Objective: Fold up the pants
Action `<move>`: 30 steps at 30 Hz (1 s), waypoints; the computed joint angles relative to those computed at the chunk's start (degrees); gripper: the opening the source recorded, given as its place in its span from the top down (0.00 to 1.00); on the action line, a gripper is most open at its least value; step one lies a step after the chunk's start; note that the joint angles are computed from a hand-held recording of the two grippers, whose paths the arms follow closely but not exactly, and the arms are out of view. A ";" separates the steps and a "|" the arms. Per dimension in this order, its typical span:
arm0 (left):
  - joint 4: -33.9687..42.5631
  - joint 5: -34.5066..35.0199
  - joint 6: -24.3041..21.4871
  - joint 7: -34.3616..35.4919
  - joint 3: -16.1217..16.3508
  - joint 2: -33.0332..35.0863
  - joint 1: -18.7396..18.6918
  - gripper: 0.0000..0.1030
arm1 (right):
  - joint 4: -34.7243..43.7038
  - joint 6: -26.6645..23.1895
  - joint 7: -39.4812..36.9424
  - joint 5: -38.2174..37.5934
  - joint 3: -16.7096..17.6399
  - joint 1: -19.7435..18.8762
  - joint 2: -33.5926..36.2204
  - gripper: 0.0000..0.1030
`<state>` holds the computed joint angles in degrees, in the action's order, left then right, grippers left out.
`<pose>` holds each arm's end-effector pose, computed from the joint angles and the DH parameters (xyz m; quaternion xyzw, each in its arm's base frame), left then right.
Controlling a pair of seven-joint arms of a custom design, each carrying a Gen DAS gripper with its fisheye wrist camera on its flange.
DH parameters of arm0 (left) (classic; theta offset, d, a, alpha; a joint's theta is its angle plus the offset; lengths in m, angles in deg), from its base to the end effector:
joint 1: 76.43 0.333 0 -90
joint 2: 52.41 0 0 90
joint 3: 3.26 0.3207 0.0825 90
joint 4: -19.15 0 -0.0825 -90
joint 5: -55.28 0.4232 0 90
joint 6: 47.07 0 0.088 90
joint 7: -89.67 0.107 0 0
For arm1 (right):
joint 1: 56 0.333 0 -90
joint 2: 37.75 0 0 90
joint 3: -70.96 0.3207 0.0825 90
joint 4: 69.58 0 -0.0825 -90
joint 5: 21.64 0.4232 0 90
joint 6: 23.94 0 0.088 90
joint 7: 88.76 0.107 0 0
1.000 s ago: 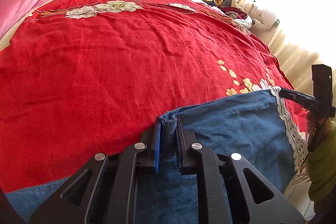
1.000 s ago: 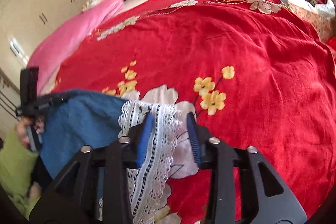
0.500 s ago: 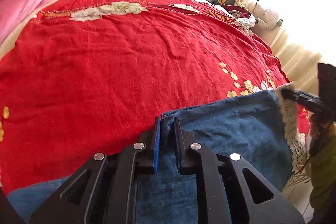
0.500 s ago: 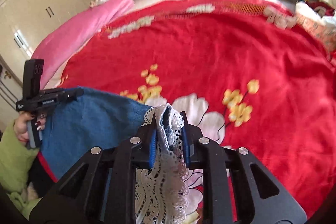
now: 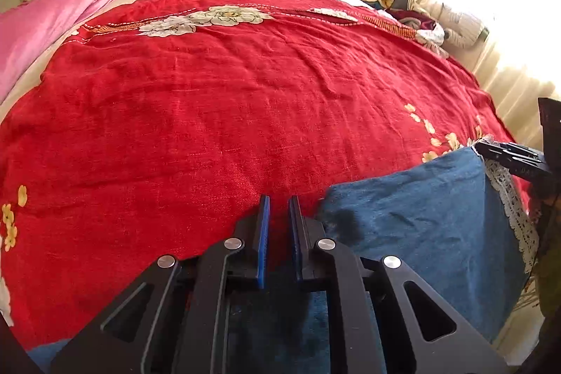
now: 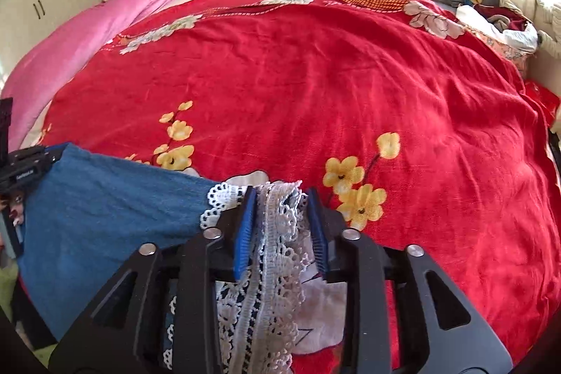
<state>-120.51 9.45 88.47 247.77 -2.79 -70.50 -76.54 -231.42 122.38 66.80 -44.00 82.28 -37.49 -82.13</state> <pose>0.4958 -0.0055 0.4328 -0.4145 0.8499 -0.3211 0.0526 0.3284 0.1874 0.4403 -0.5370 0.7842 -0.2043 0.2343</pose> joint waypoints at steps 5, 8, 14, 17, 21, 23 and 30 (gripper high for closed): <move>-2.16 -3.26 -3.21 1.79 2.94 -6.84 0.52 0.68 | -4.09 -6.15 5.41 0.66 3.13 2.02 -14.09 0.61; -5.08 -3.52 -4.72 3.67 4.27 -13.22 0.98 0.49 | -5.92 -11.04 6.80 2.51 4.49 7.31 -21.58 0.57; -12.46 0.46 -10.73 3.21 5.86 -24.43 1.90 0.45 | -2.51 -20.03 9.55 3.26 10.62 15.50 -21.94 0.55; -17.28 3.97 -10.48 3.34 4.11 -28.75 2.15 0.45 | 0.31 -19.05 8.78 1.66 11.59 17.71 -16.18 0.55; -21.93 9.11 -8.04 1.73 1.44 -31.13 2.13 0.36 | 2.07 -18.75 8.21 2.04 10.45 19.78 -9.71 0.55; -23.81 10.80 -5.21 2.17 1.23 -31.81 1.46 0.35 | 2.26 -21.94 8.51 4.31 9.24 20.93 -7.82 0.55; -25.49 11.89 -2.04 0.94 2.83 -32.68 -0.66 0.35 | -2.67 -20.13 13.75 5.94 8.11 22.97 -11.31 0.46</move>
